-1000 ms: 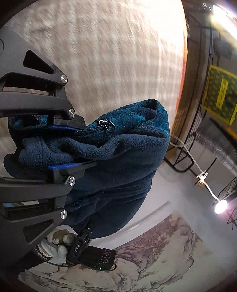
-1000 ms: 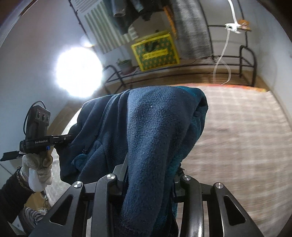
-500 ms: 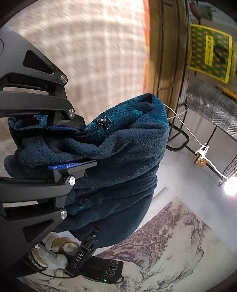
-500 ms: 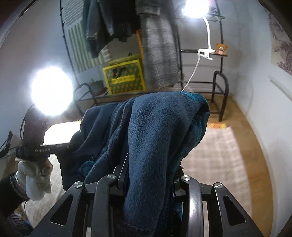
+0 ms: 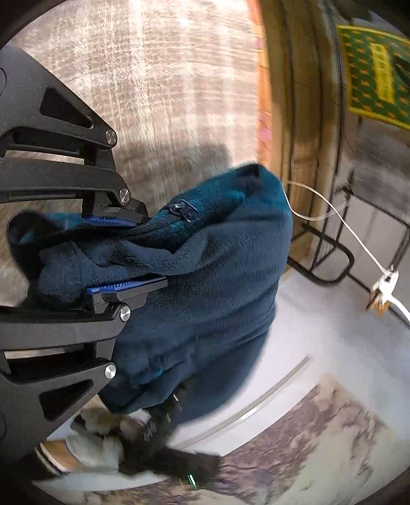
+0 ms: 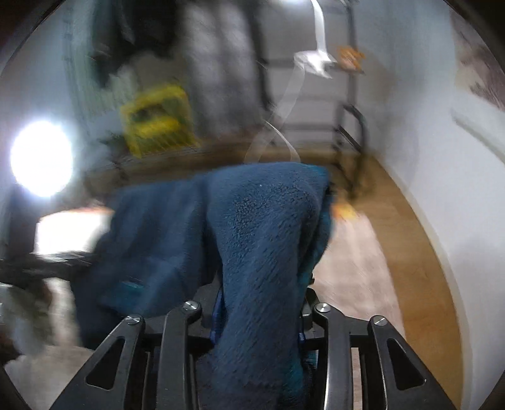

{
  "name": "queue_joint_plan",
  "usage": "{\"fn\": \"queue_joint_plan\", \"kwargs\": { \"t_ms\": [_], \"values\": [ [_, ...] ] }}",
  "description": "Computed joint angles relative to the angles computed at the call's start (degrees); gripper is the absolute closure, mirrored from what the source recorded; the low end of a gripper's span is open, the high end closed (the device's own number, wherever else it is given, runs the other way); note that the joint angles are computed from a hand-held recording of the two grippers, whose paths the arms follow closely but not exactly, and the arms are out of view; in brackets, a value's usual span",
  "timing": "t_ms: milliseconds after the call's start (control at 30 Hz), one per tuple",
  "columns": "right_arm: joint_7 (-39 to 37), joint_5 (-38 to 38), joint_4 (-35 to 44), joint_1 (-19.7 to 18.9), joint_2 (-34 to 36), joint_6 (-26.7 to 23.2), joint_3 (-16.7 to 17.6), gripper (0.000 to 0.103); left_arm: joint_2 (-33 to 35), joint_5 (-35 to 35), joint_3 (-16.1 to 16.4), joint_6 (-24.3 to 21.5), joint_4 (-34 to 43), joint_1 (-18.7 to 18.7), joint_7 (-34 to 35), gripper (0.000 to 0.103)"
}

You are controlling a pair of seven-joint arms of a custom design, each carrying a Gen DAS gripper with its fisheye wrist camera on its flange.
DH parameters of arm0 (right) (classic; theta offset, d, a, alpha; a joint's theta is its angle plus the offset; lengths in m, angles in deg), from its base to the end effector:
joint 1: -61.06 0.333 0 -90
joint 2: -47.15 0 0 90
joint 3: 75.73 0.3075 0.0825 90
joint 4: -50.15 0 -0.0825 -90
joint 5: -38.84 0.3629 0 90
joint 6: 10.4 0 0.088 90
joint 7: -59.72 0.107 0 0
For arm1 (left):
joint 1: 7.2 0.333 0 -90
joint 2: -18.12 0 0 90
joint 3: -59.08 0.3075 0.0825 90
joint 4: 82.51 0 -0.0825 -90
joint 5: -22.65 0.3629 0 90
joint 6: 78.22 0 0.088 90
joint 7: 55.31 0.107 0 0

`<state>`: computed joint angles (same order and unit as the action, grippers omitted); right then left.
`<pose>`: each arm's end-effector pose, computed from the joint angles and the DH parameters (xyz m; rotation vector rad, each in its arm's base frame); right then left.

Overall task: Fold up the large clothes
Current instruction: 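Lift the bundle with both grippers and fold it over onto itself, then lay the folded bundle down and open both grippers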

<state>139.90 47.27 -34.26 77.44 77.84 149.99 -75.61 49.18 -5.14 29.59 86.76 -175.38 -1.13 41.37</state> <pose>0.7013 0.2002 0.4629 -1.9792 1.3984 -0.5729 0.6805 -0.1902 0.4232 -2.0646 1.9292 -1.3350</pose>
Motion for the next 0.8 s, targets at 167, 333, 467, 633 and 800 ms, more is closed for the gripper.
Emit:
{"fn": "queue_joint_plan", "kwargs": {
  "t_ms": [167,333,467,633,800],
  "values": [
    [2.5,3.5,2.3,-3.1,4.5,0.4,1.1,0.044,1.4,0.4,-1.5,2.8,-0.6,0.9,4.6,0.076],
    [5.0,2.2,3.6,-1.5,5.2,-0.3,-1.4,0.031,1.6,0.6,-3.1,2.7,-0.8,2.4,4.2,0.074],
    [8.1,-2.8,-0.2,2.0,2.2,1.6,-5.0,0.032,-1.4,2.4,-0.5,1.7,-2.3,0.7,0.8,0.072],
    [10.9,-4.4,-8.6,3.0,-5.0,6.6,-5.2,0.032,-7.3,4.7,2.5,1.7,-6.3,-1.9,-1.7,0.071],
    [12.9,-6.0,-16.4,3.8,-13.1,9.1,-4.7,0.032,-17.6,2.5,3.2,3.8,-14.3,-2.7,0.0,0.071]
  ]
}}
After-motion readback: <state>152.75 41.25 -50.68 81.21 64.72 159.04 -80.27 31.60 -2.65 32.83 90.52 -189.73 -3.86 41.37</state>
